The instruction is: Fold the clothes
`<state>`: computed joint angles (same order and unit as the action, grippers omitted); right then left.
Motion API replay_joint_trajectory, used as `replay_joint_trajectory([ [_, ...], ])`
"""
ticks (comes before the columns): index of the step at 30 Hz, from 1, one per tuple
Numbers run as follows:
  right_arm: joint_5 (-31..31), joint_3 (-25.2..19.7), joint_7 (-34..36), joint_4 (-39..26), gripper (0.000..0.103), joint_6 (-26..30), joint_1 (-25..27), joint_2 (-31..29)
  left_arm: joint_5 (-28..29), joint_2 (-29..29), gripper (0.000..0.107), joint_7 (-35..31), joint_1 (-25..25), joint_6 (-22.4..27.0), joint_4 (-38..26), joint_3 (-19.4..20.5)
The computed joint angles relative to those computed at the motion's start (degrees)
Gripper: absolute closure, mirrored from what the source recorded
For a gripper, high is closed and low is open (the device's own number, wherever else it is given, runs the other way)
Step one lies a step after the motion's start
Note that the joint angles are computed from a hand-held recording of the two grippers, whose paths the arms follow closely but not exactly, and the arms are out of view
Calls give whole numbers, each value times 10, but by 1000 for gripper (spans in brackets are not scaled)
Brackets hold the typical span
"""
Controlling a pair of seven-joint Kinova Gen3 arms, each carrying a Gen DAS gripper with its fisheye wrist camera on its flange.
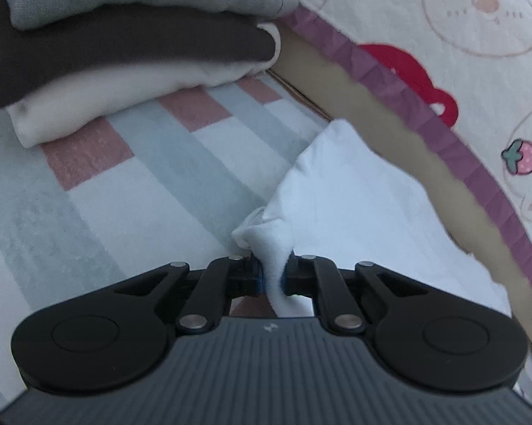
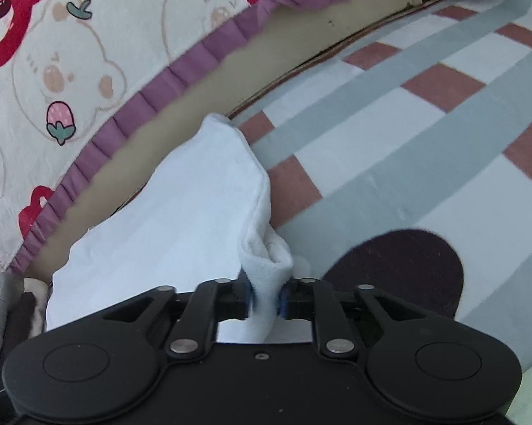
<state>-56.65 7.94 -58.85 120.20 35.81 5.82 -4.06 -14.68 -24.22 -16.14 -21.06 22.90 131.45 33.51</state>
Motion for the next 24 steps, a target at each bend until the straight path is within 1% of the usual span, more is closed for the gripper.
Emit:
replay_joint_trajectory([
  [1,-23,19,14,2,56,16,-7,7,10,8,98,-4,12,-9,4,-16],
  [2,-47,27,18,5,53,29,-7,14,29,12,98,-7,28,-28,15,-43],
  [3,-70,30,26,6,50,51,4,23,53,16,97,-14,44,-47,24,-69],
  [5,-117,16,38,8,45,94,34,42,99,25,87,-29,79,-87,45,-122],
  [6,-140,4,41,12,44,104,46,49,123,29,83,-37,97,-105,55,-149],
  [8,-186,-3,70,27,43,96,48,54,169,30,84,-69,137,-132,74,-202],
  [10,-233,-14,83,42,41,67,46,55,210,32,84,-101,178,-154,88,-252],
  [11,-255,-17,94,46,42,59,46,58,217,35,84,-124,191,-154,85,-266],
  [12,-267,-22,102,45,42,48,43,61,216,39,85,-138,194,-145,78,-268],
  [13,-270,-27,108,41,47,35,39,63,207,40,88,-142,188,-134,71,-260],
  [14,-264,-43,114,36,80,20,44,63,189,39,93,-137,172,-123,65,-242],
  [15,-249,-61,112,28,93,10,56,61,166,31,98,-131,150,-107,57,-215],
  [16,-225,-71,103,18,92,6,65,59,148,22,99,-128,127,-90,50,-189],
  [17,-210,-72,93,12,93,12,71,52,140,5,100,-126,106,-72,43,-167],
  [18,-204,-71,91,9,93,26,82,44,134,-11,100,-129,96,-54,36,-156],
  [19,-207,-70,98,9,93,39,92,37,120,-25,100,-123,96,-36,29,-153],
  [21,-188,-64,101,4,94,66,105,17,111,-57,100,-121,111,7,13,-164],
  [23,-149,-52,87,-1,94,104,119,0,128,-95,100,-150,104,53,0,-163],
  [24,-127,-44,79,-3,94,122,122,-8,132,-112,100,-159,110,77,-3,-165],
])
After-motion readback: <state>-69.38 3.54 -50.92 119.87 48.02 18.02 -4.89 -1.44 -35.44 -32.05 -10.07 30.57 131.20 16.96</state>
